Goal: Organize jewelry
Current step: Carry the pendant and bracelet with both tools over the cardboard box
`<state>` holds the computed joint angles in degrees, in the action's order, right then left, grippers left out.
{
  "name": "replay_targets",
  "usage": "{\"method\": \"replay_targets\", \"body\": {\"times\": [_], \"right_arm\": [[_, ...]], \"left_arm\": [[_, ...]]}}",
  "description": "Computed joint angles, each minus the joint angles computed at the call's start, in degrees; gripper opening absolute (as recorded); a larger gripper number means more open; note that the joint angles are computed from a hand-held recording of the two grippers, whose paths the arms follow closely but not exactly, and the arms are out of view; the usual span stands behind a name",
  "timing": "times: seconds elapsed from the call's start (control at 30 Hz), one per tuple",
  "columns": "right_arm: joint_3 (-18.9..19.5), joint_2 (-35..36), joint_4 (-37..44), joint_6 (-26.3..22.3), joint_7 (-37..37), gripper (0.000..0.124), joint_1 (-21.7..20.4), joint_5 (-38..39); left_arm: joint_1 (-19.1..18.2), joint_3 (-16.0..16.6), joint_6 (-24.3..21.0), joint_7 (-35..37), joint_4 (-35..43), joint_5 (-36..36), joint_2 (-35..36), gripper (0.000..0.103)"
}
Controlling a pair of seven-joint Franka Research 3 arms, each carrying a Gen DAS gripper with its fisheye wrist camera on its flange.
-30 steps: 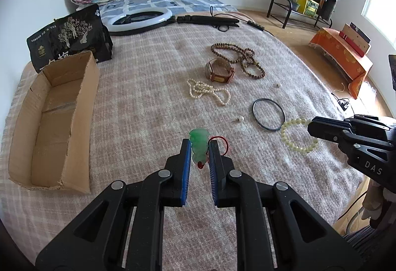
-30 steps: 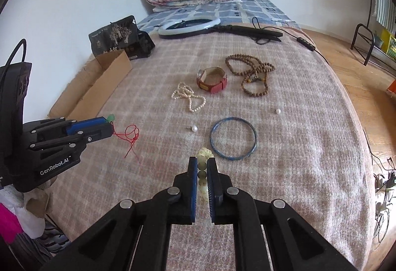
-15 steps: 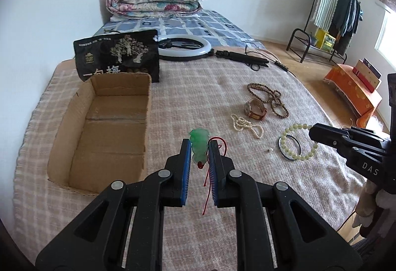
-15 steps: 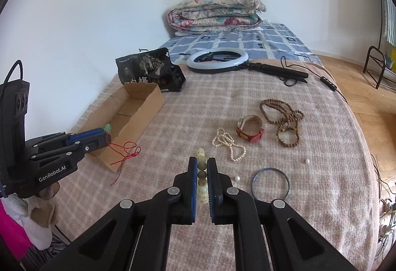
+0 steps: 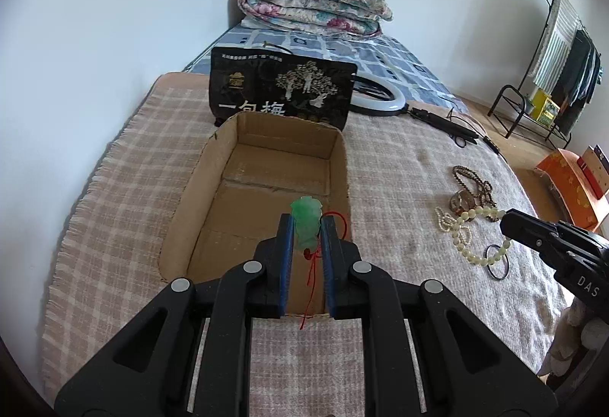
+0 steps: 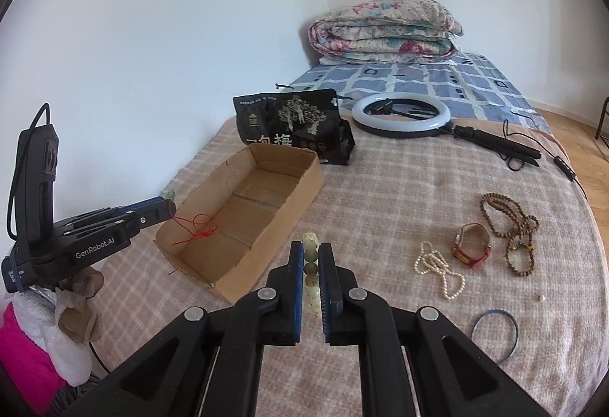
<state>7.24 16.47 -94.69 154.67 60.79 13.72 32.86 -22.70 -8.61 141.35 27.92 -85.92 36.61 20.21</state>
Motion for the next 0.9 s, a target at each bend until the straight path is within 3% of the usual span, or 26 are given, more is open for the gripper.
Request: {"method": "replay_targets", "body": {"times": [0.27,0.9], "right_arm": [[2.0,6.2,7.8,-1.1,0.6,0.005,1.9,0.5],[2.8,22.6,26.7,-10.2,8.2,0.005,5.7,-5.8]], "left_arm": [[2.0,0.4,-0.5,-1.4,-3.7,-0.6,-2.1,0.013],[5.6,0.0,-1.7,-0.3,-7.5,-3.5,-3.2,0.013]]}}
